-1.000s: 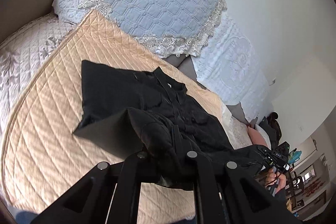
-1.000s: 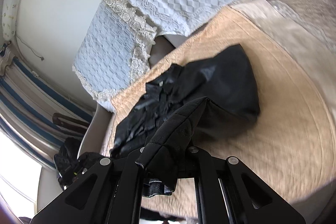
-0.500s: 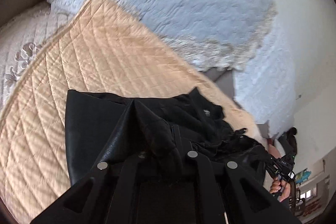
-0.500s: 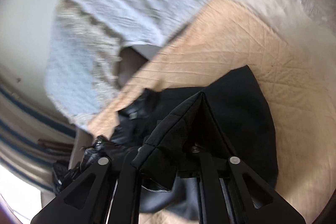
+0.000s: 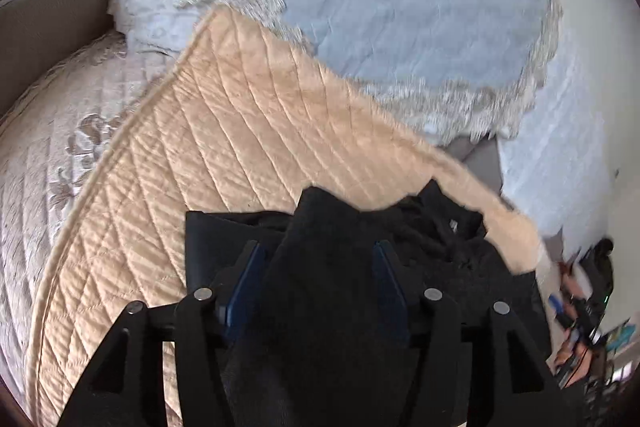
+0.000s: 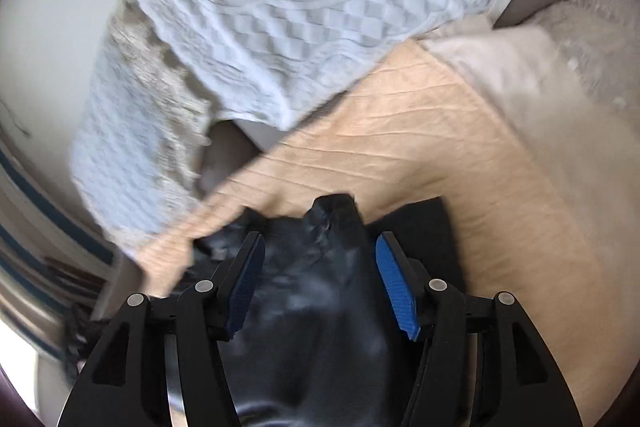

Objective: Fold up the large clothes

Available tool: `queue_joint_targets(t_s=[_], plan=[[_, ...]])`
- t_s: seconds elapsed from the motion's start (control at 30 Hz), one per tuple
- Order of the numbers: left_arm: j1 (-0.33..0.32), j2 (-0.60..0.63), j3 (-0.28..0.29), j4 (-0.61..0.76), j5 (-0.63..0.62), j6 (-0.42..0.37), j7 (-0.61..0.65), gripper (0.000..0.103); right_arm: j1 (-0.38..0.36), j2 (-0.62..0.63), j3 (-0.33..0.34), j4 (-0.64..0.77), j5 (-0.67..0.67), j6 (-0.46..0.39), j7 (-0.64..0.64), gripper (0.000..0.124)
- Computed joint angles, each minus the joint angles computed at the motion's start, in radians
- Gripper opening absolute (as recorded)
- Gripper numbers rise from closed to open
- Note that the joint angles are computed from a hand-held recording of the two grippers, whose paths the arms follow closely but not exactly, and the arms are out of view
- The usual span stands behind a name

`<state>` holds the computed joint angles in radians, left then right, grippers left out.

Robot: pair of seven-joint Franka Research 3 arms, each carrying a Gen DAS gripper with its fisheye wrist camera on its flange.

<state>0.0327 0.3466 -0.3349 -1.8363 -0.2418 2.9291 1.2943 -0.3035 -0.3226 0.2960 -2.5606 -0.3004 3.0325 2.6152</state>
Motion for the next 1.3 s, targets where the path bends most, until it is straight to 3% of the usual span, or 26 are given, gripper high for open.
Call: queue_joint_targets(t_s=[0.1,0.23,0.27,0.3,0.33,0.43,0.5,0.6,0.77,0.8,0.83,0.9,0.97,1.03,1.13,1.27,1.3], plan=[[-0.070,0.080,0.075,0.127,0.115,-0.149,-0.056,0.059,0.125,0.092,-0.097,0.103,0.051,-0.174,-0.151,0.059],[-0.136,0.160,0.129,0.243,0.234,-0.248,-0.118,0.053,0.213,0.188,-0.161,0.218,0.079,-0.346,-0.286,0.058],[-0.143,0.159,0.131,0.240,0.258,-0.236,-0.117,0.047,0.229,0.195,-0.167,0.230,0.063,-0.365,-0.294,0.041],[-0.163,0.153,0.148,0.235,0.301,-0.228,-0.129,0.035,0.237,0.194,-0.167,0.236,0.017,-0.384,-0.273,0.015],[-0.190,0.142,0.174,0.223,0.353,-0.213,-0.155,0.020,0.245,0.189,-0.167,0.237,-0.031,-0.394,-0.243,0.009],[-0.188,0.091,0.168,0.154,0.398,-0.128,-0.176,0.005,0.273,0.143,-0.186,0.203,-0.110,-0.339,-0.188,0.003],[-0.198,0.043,0.186,0.100,0.439,-0.040,-0.216,0.005,0.260,0.089,-0.182,0.164,-0.187,-0.258,-0.122,0.002],[-0.209,-0.005,0.209,0.063,0.491,0.077,-0.273,0.004,0.178,0.039,-0.133,0.145,-0.314,-0.152,0.009,0.003],[-0.324,0.023,0.367,0.135,0.655,0.182,-0.457,0.004,0.026,0.065,-0.055,0.174,-0.476,-0.067,0.197,0.003],[-0.341,0.051,0.394,0.174,0.708,0.169,-0.503,0.004,0.022,0.094,-0.057,0.192,-0.488,-0.083,0.212,0.003],[-0.334,0.097,0.386,0.237,0.724,0.114,-0.515,0.004,0.031,0.125,-0.068,0.209,-0.489,-0.110,0.216,0.003],[-0.286,0.199,0.316,0.357,0.641,-0.008,-0.426,0.004,0.060,0.199,-0.110,0.235,-0.432,-0.154,0.187,0.003],[-0.284,0.297,0.302,0.470,0.652,-0.154,-0.426,0.004,0.096,0.252,-0.153,0.243,-0.339,-0.204,0.132,0.005],[-0.273,0.369,0.283,0.543,0.635,-0.244,-0.408,0.005,0.123,0.277,-0.176,0.246,-0.325,-0.242,0.120,0.009],[-0.275,0.386,0.291,0.544,0.641,-0.234,-0.441,0.007,0.153,0.273,-0.212,0.233,-0.374,-0.225,0.149,0.013],[-0.269,0.354,0.279,0.532,0.649,-0.263,-0.423,0.007,0.207,0.221,-0.243,0.237,-0.407,-0.314,0.193,0.023],[-0.273,0.318,0.287,0.487,0.664,-0.235,-0.438,0.007,0.217,0.184,-0.248,0.214,-0.442,-0.298,0.228,0.024]])
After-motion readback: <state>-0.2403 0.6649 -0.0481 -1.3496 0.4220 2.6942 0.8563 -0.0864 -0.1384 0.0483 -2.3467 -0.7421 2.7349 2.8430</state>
